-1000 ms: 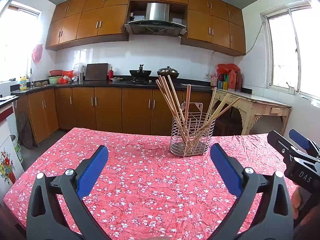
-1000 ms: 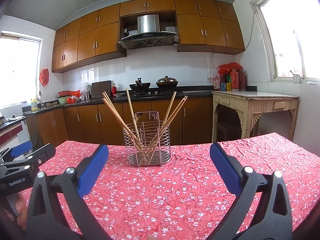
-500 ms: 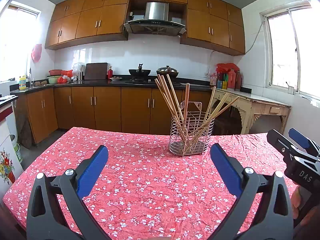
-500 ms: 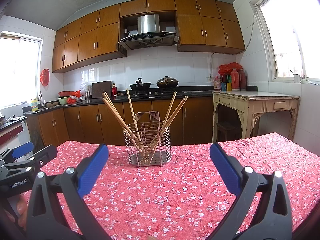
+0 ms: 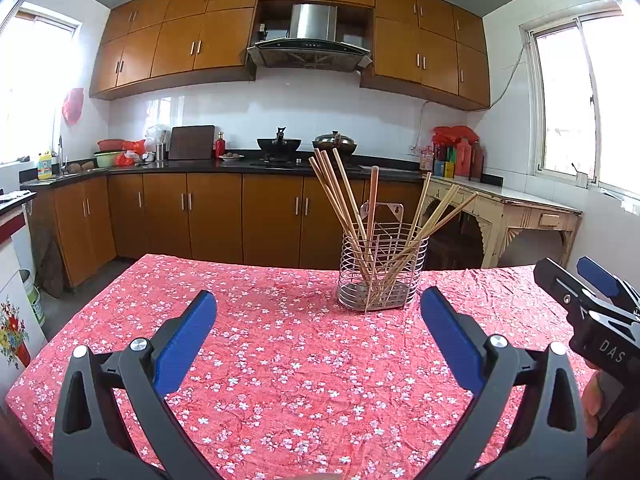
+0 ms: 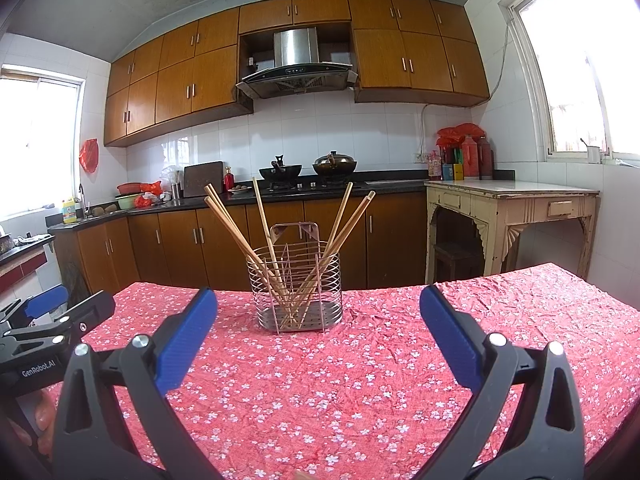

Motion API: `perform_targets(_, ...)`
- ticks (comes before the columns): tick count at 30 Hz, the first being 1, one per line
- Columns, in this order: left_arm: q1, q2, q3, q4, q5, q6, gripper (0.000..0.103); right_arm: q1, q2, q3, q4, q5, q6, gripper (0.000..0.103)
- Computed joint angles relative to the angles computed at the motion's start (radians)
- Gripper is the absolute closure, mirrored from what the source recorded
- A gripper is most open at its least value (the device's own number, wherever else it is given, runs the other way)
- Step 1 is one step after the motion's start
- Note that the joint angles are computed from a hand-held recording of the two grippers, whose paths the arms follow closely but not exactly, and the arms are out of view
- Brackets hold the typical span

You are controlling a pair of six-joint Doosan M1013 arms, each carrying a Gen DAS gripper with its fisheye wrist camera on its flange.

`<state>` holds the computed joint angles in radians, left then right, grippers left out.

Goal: Organize utensils

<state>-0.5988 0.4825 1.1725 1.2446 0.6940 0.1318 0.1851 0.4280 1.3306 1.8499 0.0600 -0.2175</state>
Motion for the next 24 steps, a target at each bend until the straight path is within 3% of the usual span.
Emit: perform_targets(24,-0.002,0.001,0.0,0.002,0.004,-0.001,0.002,0.0,0.0,-0.001,-0.025,0.002,0.028,0.004)
